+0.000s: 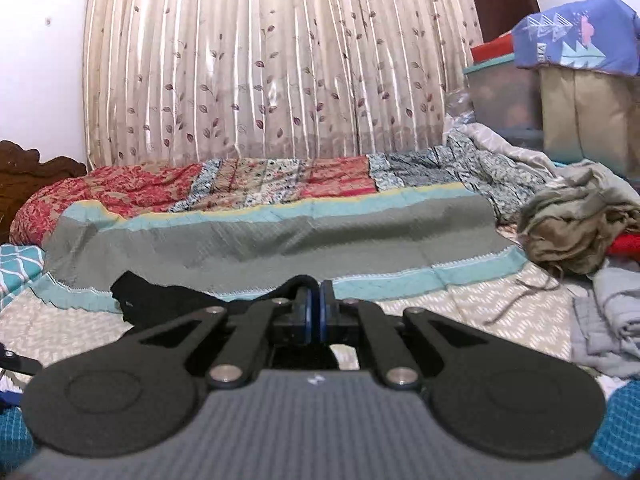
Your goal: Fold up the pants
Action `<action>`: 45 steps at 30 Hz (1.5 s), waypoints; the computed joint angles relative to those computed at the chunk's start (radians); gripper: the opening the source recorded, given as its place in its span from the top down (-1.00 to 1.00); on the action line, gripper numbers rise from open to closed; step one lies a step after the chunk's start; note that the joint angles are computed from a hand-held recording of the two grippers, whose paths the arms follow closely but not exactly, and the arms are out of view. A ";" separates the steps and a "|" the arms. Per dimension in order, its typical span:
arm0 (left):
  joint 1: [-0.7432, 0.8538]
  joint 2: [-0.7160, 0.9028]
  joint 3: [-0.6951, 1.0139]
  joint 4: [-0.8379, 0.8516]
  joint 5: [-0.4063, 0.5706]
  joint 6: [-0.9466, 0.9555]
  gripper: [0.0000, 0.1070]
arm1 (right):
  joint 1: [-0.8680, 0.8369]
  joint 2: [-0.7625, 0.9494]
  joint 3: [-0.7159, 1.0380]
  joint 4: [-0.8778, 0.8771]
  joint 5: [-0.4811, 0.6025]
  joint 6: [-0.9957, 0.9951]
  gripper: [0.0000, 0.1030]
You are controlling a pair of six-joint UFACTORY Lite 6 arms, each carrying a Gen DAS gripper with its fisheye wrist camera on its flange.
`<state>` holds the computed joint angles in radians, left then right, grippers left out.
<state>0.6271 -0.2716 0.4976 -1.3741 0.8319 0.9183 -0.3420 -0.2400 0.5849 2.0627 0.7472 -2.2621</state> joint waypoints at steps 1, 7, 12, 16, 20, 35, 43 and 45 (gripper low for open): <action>-0.031 0.032 -0.016 -0.027 -0.029 0.037 -0.36 | -0.018 0.008 -0.003 -0.041 0.010 0.024 0.88; -0.089 0.133 -0.018 -0.059 -0.123 0.090 -0.34 | -0.210 0.275 0.195 -0.612 0.375 0.356 0.37; -0.115 -0.047 -0.057 0.032 -0.295 0.011 -0.53 | -0.261 0.506 0.439 -0.545 0.471 0.544 0.14; -0.070 -0.112 -0.067 0.149 -0.304 -0.058 -0.75 | -0.144 0.629 0.596 -0.453 0.281 0.589 0.15; -0.082 0.008 -0.041 0.148 -0.270 -0.069 -0.75 | 0.050 0.867 0.902 -0.518 0.103 0.713 0.17; -0.387 -0.033 -0.069 0.362 -0.552 -0.423 0.67 | 0.402 1.126 1.297 -1.050 -0.219 1.203 0.87; -0.028 -0.225 -0.104 0.451 -0.357 -0.443 0.88 | 0.217 0.919 1.103 -0.656 -0.267 0.912 0.88; -0.036 -0.286 -0.135 0.496 -0.345 -0.500 0.88 | 0.172 0.865 1.036 -0.501 -0.270 0.778 0.88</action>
<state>0.5916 -0.5572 0.3625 -0.8778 0.4866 0.4184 -0.1702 0.6255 1.6209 1.5615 0.4776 -1.4838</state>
